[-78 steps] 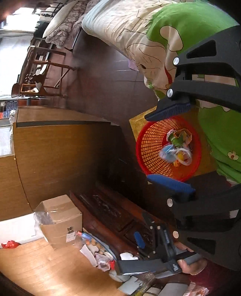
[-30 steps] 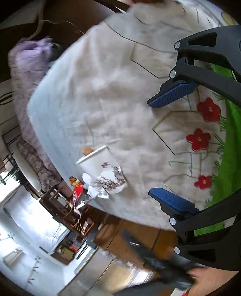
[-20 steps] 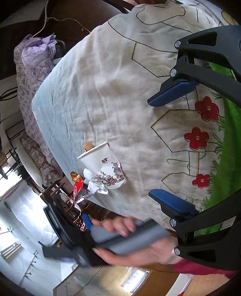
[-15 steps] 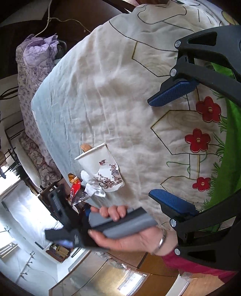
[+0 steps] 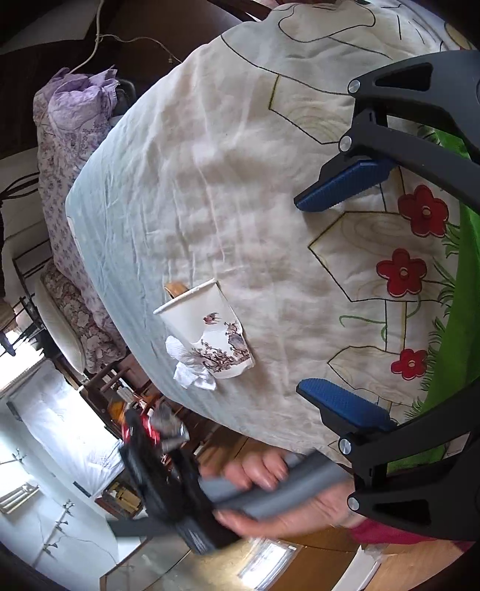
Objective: Collect trash
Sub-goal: 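Hold the snack bag in the left gripper while the right gripper grasps the white paper cup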
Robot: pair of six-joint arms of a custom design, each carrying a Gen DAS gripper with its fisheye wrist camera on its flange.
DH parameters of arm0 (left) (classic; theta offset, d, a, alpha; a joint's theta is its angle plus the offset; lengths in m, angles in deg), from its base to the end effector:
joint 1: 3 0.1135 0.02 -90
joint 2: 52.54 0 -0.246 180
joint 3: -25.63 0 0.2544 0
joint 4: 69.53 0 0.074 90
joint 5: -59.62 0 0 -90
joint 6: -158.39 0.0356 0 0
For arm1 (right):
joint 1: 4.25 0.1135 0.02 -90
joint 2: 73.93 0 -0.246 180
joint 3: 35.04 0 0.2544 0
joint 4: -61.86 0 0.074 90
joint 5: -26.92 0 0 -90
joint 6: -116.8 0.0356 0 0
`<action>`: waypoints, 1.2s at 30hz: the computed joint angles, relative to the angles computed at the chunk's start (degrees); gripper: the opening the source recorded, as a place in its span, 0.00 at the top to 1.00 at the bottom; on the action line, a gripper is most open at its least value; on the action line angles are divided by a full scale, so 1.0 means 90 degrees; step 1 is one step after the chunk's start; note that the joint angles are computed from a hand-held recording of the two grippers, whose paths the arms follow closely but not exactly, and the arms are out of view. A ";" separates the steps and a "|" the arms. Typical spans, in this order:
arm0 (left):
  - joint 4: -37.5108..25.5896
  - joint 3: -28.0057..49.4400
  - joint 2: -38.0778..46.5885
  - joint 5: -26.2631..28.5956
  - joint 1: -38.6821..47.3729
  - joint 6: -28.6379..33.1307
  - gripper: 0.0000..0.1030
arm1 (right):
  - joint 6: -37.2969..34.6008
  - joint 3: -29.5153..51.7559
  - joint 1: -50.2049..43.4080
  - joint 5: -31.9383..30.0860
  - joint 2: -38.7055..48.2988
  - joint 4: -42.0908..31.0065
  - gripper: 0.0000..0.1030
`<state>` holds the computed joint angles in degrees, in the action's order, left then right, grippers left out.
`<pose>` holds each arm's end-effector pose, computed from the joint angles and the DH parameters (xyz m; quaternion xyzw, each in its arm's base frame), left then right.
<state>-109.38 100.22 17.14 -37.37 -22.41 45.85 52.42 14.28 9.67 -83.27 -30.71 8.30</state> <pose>0.2633 -0.0882 0.3033 -0.0523 0.8840 -0.1147 0.4501 0.1585 0.0519 0.2299 0.0303 0.9192 0.2745 0.2808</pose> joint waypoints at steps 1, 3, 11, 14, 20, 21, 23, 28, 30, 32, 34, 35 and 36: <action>-0.0107 -0.0061 -0.0171 -0.0176 -0.0138 -0.0003 0.60 | -0.0013 -0.0006 0.0006 0.0010 -0.0015 0.0015 0.14; -0.0350 -0.0331 -0.0676 -0.0476 -0.0366 -0.0062 0.59 | -0.0003 -0.0008 0.0020 0.0023 -0.0077 0.0037 0.14; -0.1592 -0.1269 -0.2232 -0.0364 -0.0228 -0.0773 0.58 | -0.0204 0.0431 0.0584 0.0547 0.0687 0.0401 0.11; -0.1980 -0.1454 -0.2623 -0.0582 -0.0397 -0.0945 0.58 | -0.0345 0.0771 0.0971 0.1022 0.1221 0.0692 0.08; -0.2132 -0.1591 -0.2886 -0.0532 -0.0345 -0.0988 0.58 | -0.0993 0.1430 0.1648 0.2171 0.2258 0.1104 0.07; -0.2112 -0.1598 -0.2883 -0.0489 -0.0310 -0.0967 0.58 | -0.1091 0.1561 0.1693 0.2311 0.2501 0.1135 0.07; -0.2105 -0.1595 -0.2860 -0.0529 -0.0378 -0.0961 0.58 | -0.1162 0.1705 0.1664 0.2323 0.2713 0.1129 0.07; -0.2077 -0.1511 -0.2673 -0.0802 -0.0660 -0.0949 0.58 | -0.1155 0.1970 0.1554 0.2365 0.3230 0.1128 0.07; -0.2055 -0.1488 -0.2594 -0.0887 -0.0734 -0.0953 0.58 | -0.1151 0.2068 0.1625 0.2467 0.3407 0.1087 0.08; -0.2041 -0.1486 -0.2550 -0.1001 -0.0849 -0.1013 0.58 | -0.1185 0.1997 0.1675 0.2552 0.3271 0.1118 0.59; -0.2034 -0.1490 -0.2567 -0.1069 -0.0892 -0.1034 0.57 | -0.1104 0.1877 0.1587 0.2363 0.2916 0.1049 0.73; -0.2021 -0.1496 -0.2583 -0.1074 -0.0873 -0.1013 0.57 | -0.0990 0.1783 0.1503 0.2207 0.2744 0.1066 0.77; -0.2018 -0.1504 -0.2609 -0.1105 -0.0876 -0.1008 0.57 | -0.0880 0.1599 0.1294 0.1817 0.2364 0.1049 0.77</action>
